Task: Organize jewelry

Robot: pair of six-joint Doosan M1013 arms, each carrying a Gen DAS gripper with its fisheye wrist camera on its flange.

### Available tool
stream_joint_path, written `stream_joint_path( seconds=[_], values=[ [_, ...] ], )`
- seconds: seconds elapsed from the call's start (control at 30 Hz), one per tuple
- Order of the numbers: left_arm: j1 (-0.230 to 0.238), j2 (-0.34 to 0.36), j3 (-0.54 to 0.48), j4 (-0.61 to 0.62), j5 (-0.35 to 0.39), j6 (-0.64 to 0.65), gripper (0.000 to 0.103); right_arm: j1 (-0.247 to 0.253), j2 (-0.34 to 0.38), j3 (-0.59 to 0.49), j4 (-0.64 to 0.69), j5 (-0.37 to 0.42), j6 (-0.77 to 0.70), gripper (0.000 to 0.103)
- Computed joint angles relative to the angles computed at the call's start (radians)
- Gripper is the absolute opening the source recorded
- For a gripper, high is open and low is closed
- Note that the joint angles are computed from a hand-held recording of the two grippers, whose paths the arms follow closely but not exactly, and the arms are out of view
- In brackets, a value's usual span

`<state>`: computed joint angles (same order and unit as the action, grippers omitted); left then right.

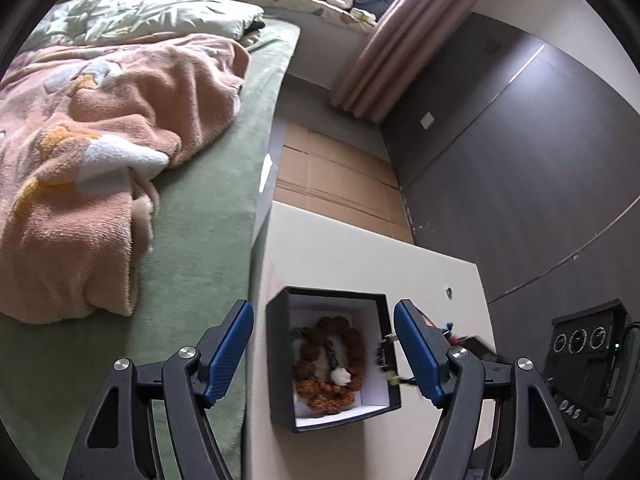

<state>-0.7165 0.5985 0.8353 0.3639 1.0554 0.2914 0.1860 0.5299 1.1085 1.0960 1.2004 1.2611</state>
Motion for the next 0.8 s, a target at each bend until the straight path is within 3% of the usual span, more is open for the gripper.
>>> stream_joint_path(
  seconds=[0.07,0.13,0.4,0.8],
  values=[
    [0.001,-0.001,0.005,0.002,-0.001,-0.012,0.074,0.006,0.023,-0.032,-0.037,0.050,0.053,0.019],
    [0.002,-0.003,0.009,-0.004,-0.008,-0.019,0.074,0.007,0.024,-0.036,-0.078,0.048,0.080,0.055],
    [-0.002,0.023,-0.034,-0.017,-0.043,-0.012,0.074,-0.030,-0.028,0.011,-0.119,-0.027,0.053,0.056],
    [-0.028,0.185,-0.324,-0.056,0.102,0.115,0.074,-0.100,-0.057,0.037,-0.262,-0.045,0.153,0.056]
  ],
)
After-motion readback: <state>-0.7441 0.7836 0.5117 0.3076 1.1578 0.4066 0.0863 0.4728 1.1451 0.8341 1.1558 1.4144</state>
